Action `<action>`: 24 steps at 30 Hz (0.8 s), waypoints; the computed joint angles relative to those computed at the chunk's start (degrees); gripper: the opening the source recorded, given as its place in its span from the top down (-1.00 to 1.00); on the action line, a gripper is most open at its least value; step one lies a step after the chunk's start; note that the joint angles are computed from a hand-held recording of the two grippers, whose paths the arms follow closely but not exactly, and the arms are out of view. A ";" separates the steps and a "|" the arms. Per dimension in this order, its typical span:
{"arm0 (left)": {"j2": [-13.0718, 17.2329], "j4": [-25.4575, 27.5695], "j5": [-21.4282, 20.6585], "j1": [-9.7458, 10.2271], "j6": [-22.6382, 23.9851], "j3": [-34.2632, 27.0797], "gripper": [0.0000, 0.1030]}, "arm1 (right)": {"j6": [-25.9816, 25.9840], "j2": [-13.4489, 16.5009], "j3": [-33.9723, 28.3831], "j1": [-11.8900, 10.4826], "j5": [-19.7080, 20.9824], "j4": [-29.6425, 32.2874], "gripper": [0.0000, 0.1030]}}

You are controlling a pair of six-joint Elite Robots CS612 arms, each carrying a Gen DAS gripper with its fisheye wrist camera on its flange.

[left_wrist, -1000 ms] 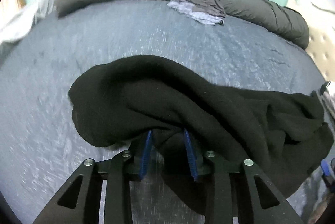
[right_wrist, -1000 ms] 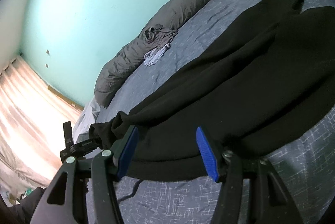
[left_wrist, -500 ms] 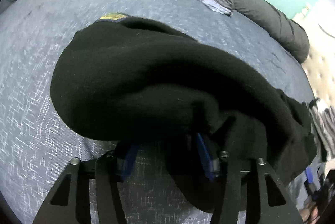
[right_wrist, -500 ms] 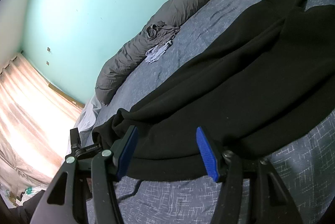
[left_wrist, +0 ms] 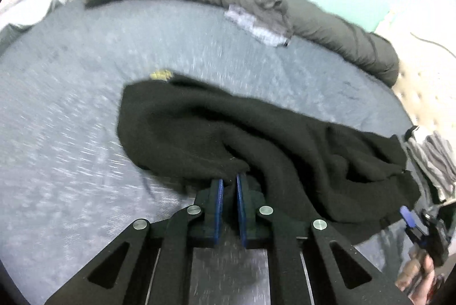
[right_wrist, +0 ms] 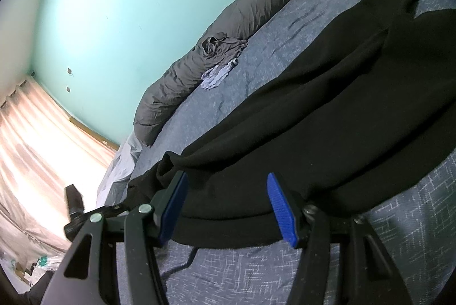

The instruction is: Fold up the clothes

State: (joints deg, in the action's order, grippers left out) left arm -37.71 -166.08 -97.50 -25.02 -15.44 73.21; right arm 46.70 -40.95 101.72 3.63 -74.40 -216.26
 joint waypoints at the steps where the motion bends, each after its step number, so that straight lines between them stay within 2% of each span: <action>1: -0.75 -0.45 0.00 -0.01 0.16 0.99 0.82 | 0.08 -0.02 0.04 0.01 -0.02 -0.10 -0.14; 4: -3.05 -2.08 -0.15 0.17 -0.99 4.72 0.85 | 0.11 -0.05 0.01 0.02 0.07 -0.10 -0.14; 6: -3.99 -1.35 -0.69 0.33 -1.89 6.36 0.93 | 0.07 -0.04 -0.09 0.04 0.07 0.01 -0.14; 8: -4.00 3.64 -2.00 0.29 -0.90 6.27 0.96 | 0.03 -0.03 -0.20 0.06 0.07 0.12 -0.14; 11: -3.22 6.25 -1.06 0.09 0.28 6.02 0.96 | -0.10 -0.01 -0.35 0.10 0.09 0.28 -0.14; 16: -2.04 4.16 0.39 1.12 -4.66 5.45 0.93 | -0.50 0.13 -0.52 0.16 0.05 0.47 -0.14; 21: 0.21 4.06 2.06 2.30 -8.25 2.72 0.54 | -0.07 0.43 -0.77 0.27 0.06 0.86 -0.14; 24: 2.17 5.08 3.56 2.44 -8.74 -0.24 0.08 | -0.48 0.53 -1.07 0.50 0.07 1.34 -0.14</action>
